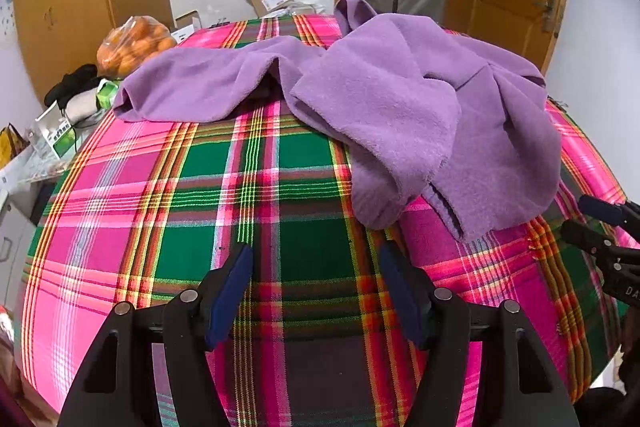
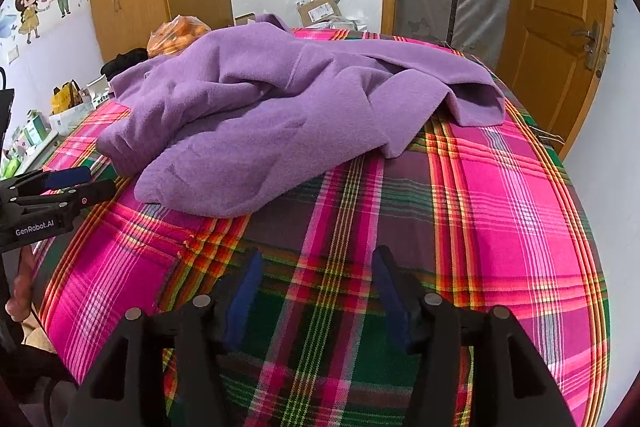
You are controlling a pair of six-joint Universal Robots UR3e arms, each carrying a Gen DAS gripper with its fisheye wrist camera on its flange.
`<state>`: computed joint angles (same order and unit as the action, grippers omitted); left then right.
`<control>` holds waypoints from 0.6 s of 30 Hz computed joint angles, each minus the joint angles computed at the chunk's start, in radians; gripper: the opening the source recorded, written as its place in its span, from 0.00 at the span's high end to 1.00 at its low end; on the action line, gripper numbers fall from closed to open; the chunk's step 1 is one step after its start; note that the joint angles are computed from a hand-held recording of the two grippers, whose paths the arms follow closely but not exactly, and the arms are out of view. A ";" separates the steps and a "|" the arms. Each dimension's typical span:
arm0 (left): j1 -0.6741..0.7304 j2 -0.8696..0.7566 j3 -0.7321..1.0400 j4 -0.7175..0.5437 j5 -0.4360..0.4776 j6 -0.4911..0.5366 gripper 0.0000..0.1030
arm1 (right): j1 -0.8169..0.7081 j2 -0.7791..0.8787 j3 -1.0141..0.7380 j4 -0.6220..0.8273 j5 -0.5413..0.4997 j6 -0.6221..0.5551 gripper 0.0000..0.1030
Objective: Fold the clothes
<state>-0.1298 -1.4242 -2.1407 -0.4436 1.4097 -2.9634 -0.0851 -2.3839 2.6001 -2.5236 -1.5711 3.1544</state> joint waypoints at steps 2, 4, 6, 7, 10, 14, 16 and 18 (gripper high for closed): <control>0.002 -0.004 0.006 -0.006 -0.004 0.000 0.34 | 0.011 0.016 -0.006 -0.006 -0.012 0.010 0.43; 0.003 -0.007 0.012 -0.012 -0.007 0.002 0.34 | 0.013 0.023 -0.012 -0.006 -0.013 0.012 0.42; 0.004 -0.009 0.017 -0.018 -0.009 0.005 0.34 | 0.015 0.035 -0.018 -0.007 -0.016 0.015 0.42; 0.006 -0.010 0.021 -0.022 -0.012 0.006 0.34 | 0.017 0.042 -0.021 -0.009 -0.017 0.017 0.42; 0.006 -0.010 0.022 -0.024 -0.014 0.005 0.34 | 0.019 0.061 -0.029 -0.017 -0.017 0.022 0.40; 0.007 -0.010 0.026 -0.029 -0.017 0.006 0.34 | 0.027 0.092 -0.039 -0.032 -0.021 0.028 0.40; 0.009 -0.011 0.026 -0.030 -0.020 0.008 0.34 | 0.030 0.106 -0.045 -0.040 -0.022 0.030 0.40; 0.011 -0.012 0.027 -0.031 -0.021 0.009 0.34 | 0.029 0.119 -0.050 -0.046 -0.019 0.030 0.40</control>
<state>-0.1192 -1.4360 -2.1140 -0.4743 1.3884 -2.9539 -0.0559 -2.2645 2.5498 -2.5692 -1.5905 3.1846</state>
